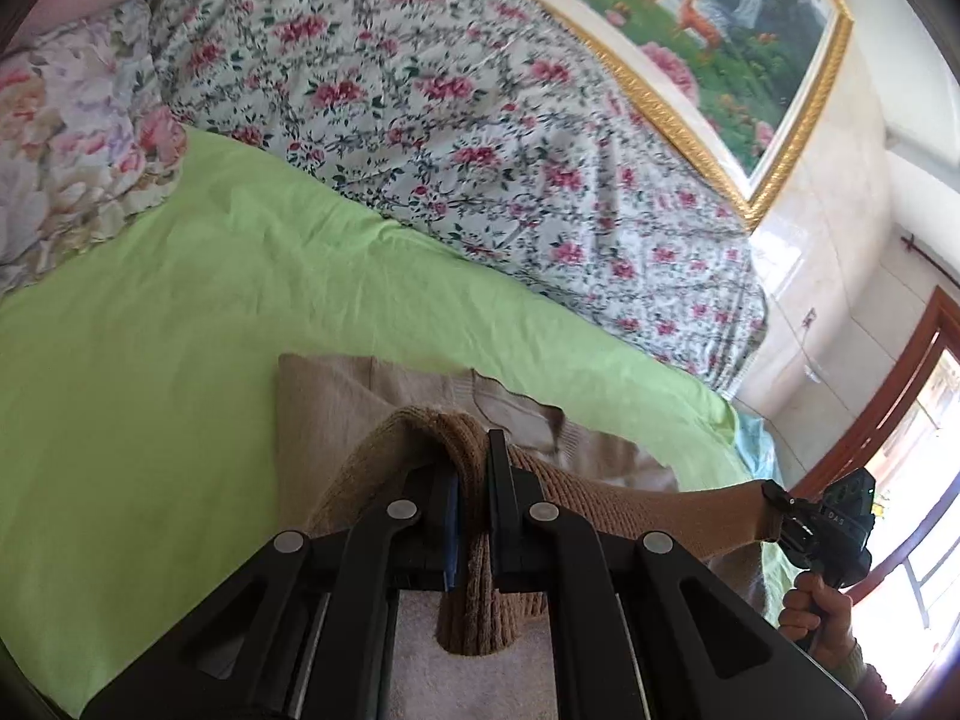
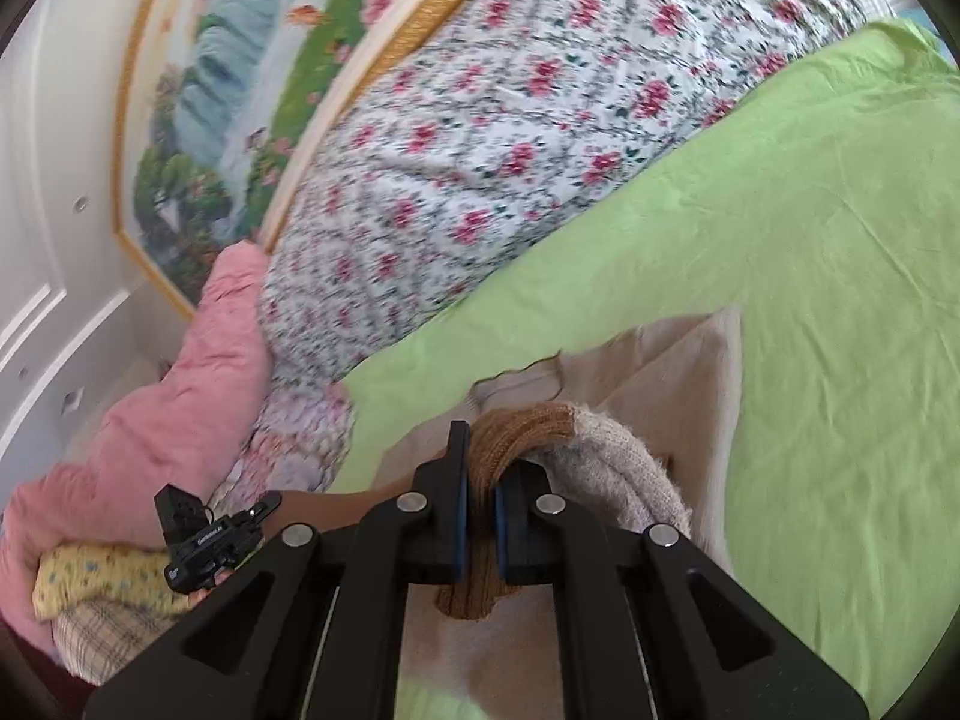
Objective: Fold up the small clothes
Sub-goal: 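Grasp the brown hem with the left gripper while the right gripper grasps the hem too, then lift the hem with both grippers and fold it toward the collar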
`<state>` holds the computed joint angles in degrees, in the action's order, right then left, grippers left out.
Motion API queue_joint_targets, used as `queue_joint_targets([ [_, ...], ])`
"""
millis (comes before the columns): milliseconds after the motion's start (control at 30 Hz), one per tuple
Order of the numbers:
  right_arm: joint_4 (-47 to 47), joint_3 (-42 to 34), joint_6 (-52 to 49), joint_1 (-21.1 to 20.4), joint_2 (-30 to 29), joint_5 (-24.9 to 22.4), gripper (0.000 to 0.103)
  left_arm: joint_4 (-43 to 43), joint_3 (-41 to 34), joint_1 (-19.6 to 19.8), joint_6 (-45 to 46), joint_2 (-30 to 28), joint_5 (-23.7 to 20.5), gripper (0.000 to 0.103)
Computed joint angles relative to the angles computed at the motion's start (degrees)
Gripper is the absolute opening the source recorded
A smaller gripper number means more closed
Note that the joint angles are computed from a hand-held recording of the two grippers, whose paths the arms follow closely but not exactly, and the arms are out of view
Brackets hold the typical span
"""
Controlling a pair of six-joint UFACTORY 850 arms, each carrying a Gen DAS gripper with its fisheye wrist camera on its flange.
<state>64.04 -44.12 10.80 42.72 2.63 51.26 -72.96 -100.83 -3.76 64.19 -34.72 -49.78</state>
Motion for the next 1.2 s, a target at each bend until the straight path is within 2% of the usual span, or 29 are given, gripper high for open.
queue_joint_targets([
  [200, -4.3, -1.3, 4.4, -7.7, -2.1, -6.1, 0.008, 7.0, -12.1, -2.7, -9.0, -9.0, 2.4, 0.005],
  [367, -2.9, -4.2, 1.8, -12.3, -5.7, -13.2, 0.008, 12.0, -22.7, -3.7, -18.3, -17.1, 1.6, 0.005],
  [600, 2.3, -6.6, -3.3, -14.8, -9.5, -18.7, 0.008, 18.8, -26.8, -5.4, -22.6, -21.5, 4.0, 0.006],
  [733, 7.8, -8.0, -8.8, -15.5, -10.3, -21.3, 0.009, 21.4, -27.6, -5.6, -24.4, -22.2, 3.4, 0.008],
  [800, 10.9, -8.5, -11.8, -15.3, -9.9, -21.7, 0.011, 21.0, -25.9, -5.2, -24.1, -20.9, 2.6, 0.01],
  [833, 12.9, -8.5, -13.6, -14.9, -9.6, -21.5, 0.016, 20.3, -24.2, -5.0, -22.8, -19.7, 2.5, 0.01],
  [867, 15.2, -8.5, -15.6, -14.2, -9.0, -20.4, 0.027, 19.4, -21.6, -4.8, -21.0, -17.9, 2.5, 0.01],
  [900, 15.7, -7.9, -15.9, -13.1, -8.2, -18.5, 0.033, 18.3, -18.5, -4.5, -18.7, -15.8, 2.2, 0.01],
  [933, 16.3, -7.6, -16.4, -12.2, -7.6, -16.7, 0.046, 17.2, -15.9, -4.3, -16.8, -14.0, 1.7, 0.01],
  [967, 17.7, -7.3, -17.7, -10.6, -6.8, -14.1, 0.05, 16.0, -12.8, -4.1, -14.7, -11.9, 1.1, 0.01],
  [1067, 19.2, -7.7, -21.6, -6.8, -5.9, -10.0, 0.051, 12.9, -4.8, -4.5, -6.7, -6.5, -4.9, 0.011],
  [1133, 16.4, -9.5, -24.7, -6.0, -6.9, -13.4, 0.051, 14.8, -2.8, -6.3, -3.4, -4.8, -7.3, 0.015],
  [1200, 16.9, -13.8, -32.4, -6.7, -9.8, -21.8, 0.05, 16.8, -2.0, -8.5, -1.5, -3.9, -7.2, 0.015],
])
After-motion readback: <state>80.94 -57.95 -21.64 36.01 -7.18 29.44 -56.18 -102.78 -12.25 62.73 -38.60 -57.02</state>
